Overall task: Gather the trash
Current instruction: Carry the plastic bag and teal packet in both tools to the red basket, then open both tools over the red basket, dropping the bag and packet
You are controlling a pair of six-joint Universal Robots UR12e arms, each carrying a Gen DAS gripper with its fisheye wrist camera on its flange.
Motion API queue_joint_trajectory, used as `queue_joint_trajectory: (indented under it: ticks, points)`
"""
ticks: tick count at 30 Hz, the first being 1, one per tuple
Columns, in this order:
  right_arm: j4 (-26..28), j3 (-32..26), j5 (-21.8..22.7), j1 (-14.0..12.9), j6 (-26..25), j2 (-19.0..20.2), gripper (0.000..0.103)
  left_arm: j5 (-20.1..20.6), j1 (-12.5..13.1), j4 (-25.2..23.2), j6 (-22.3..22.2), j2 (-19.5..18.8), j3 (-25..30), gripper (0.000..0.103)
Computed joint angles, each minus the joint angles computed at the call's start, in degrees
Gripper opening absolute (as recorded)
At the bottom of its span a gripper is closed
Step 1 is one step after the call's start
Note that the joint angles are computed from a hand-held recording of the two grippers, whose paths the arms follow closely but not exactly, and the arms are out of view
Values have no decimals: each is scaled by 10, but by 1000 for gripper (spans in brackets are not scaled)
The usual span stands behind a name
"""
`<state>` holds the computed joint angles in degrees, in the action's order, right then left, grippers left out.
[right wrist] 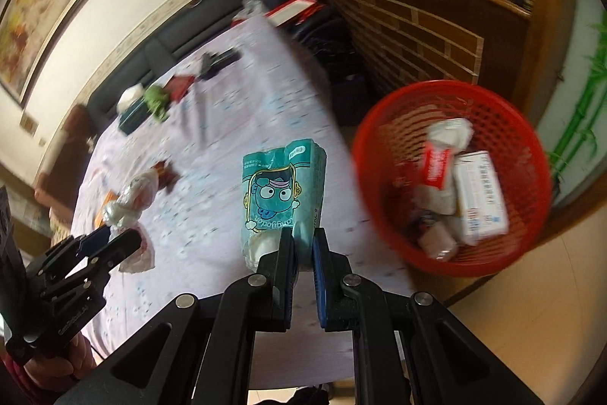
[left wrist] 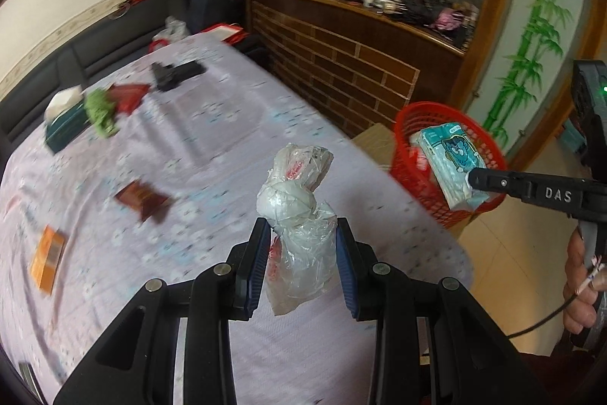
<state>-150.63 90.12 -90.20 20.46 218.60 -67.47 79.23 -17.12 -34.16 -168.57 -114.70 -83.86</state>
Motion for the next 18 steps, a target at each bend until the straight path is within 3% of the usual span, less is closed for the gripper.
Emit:
queue_joint_trajectory:
  ticks: [12, 18]
  points:
    - [-12, 64, -45, -37, 66, -49, 10, -76, -41, -80, 47, -53, 100, 33]
    - [8, 67, -51, -56, 64, -55, 10, -83, -62, -111, 45, -93, 161, 33]
